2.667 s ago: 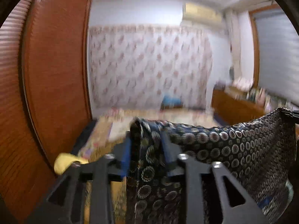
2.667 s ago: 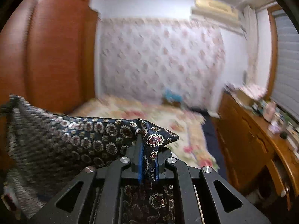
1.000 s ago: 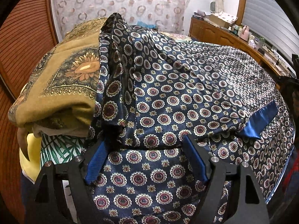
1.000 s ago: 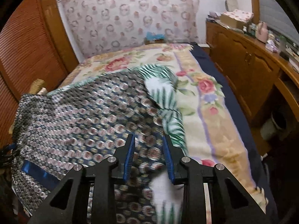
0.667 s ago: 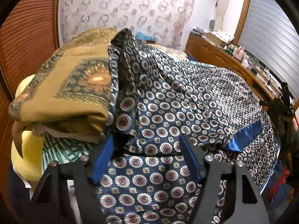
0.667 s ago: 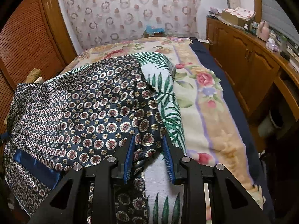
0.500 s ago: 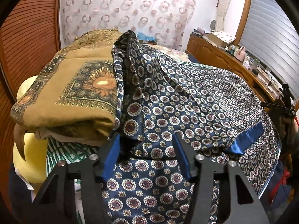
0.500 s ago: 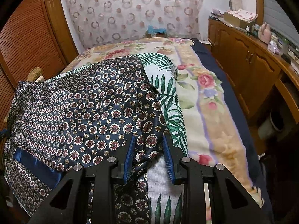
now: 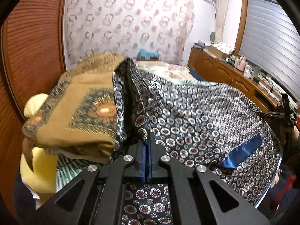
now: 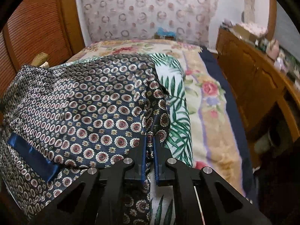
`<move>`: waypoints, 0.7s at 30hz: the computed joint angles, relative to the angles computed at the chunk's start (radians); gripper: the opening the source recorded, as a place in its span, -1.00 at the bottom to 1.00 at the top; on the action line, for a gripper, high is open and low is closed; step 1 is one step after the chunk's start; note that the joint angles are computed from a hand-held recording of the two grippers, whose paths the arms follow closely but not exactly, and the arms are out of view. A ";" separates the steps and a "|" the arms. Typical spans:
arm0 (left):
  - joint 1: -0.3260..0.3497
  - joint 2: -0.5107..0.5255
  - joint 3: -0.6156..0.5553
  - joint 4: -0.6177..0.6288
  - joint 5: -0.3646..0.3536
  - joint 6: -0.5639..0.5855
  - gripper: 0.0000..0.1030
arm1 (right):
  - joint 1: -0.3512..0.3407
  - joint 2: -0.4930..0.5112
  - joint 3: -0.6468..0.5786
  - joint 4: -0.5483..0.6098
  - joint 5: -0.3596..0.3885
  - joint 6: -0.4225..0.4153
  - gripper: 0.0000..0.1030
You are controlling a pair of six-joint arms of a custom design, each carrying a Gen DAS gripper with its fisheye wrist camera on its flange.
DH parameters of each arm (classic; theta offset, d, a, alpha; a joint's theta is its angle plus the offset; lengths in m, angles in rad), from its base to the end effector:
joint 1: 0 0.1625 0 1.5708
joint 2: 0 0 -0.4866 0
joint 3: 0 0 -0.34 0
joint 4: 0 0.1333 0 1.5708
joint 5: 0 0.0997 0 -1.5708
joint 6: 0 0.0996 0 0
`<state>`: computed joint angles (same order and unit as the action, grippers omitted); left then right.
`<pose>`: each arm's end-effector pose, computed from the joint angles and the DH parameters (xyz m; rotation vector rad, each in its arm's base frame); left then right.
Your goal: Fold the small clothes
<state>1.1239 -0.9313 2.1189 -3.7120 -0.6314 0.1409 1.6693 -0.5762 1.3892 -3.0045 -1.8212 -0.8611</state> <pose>-0.0334 -0.5641 0.2849 0.0801 2.1354 -1.2152 0.1847 -0.7645 0.1602 1.1108 -2.3627 0.6544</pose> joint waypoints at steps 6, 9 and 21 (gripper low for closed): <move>-0.039 -0.010 0.023 -0.088 0.020 0.037 -0.95 | 0.004 -0.049 0.063 -0.051 0.121 -0.009 -0.92; -0.049 -0.011 0.021 -0.102 0.023 0.055 -0.95 | 0.013 -0.061 0.079 -0.073 0.130 -0.010 -0.92; -0.114 -0.035 0.084 -0.213 0.036 0.106 -0.95 | -0.001 -0.129 0.181 -0.094 0.238 -0.011 -0.93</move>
